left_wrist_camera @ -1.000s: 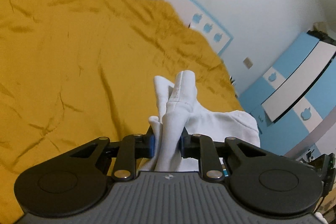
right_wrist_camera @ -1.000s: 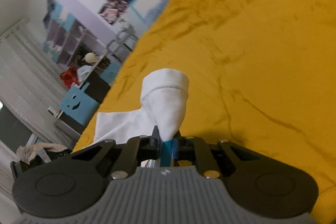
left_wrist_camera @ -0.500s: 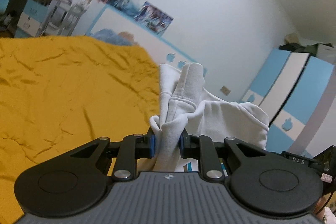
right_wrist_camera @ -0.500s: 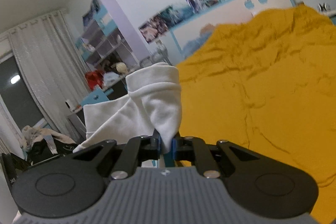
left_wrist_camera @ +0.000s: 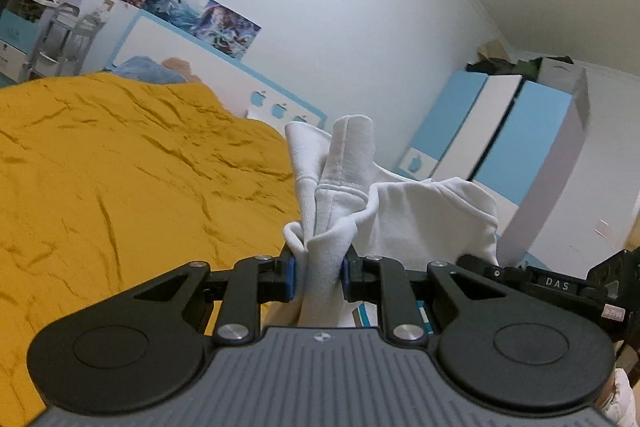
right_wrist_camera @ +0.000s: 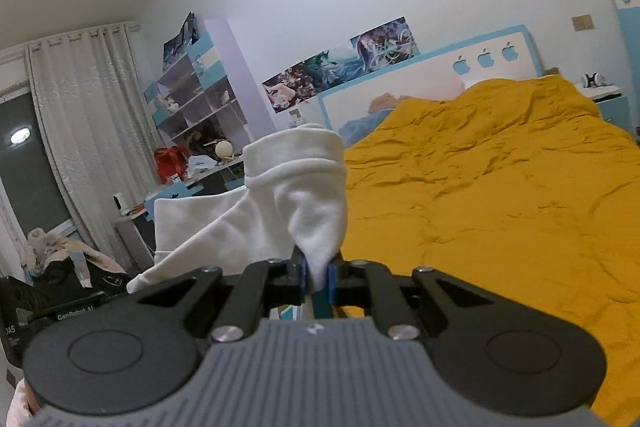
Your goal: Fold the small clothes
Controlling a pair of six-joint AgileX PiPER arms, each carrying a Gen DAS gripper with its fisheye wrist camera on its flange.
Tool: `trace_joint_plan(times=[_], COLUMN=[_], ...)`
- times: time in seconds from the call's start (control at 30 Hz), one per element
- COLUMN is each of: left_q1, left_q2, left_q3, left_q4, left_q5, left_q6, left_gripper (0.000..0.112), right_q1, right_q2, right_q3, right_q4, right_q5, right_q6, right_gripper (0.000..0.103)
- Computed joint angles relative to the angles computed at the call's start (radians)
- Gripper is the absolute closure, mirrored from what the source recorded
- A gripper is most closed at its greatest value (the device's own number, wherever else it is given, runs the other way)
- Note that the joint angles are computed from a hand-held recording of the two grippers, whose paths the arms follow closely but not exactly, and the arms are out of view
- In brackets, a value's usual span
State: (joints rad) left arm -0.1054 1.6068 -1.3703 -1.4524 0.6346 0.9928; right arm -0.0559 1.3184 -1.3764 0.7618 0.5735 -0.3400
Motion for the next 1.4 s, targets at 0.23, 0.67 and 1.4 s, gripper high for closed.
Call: trace_joint_plan(times=[0.23,0.67,1.4], left_q1=[-0.006,0.014,0.049], left_q2=[-0.012,0.119,0.717], left_q3=[0.092,0.025,-0.539], left_q4=[0.014,0.126,0.453], left_q5=[0.032,0.079,0.292], left_q6=[-0.009,-0.111,-0.498], left_gripper=[0.090,0.090,0.089], right_q1=[-0.071,-0.099,-0.096], right_q2=[-0.179,-0.081,0.603], right_q3=[0.165,0.267,-0.111], right_q4=[-0.018,0.070,-0.001], right_q5=[0.076,0.052,0.059], right_q6=[0.027,-0.068,0.026], right_gripper=[0.099,0.098,0.098])
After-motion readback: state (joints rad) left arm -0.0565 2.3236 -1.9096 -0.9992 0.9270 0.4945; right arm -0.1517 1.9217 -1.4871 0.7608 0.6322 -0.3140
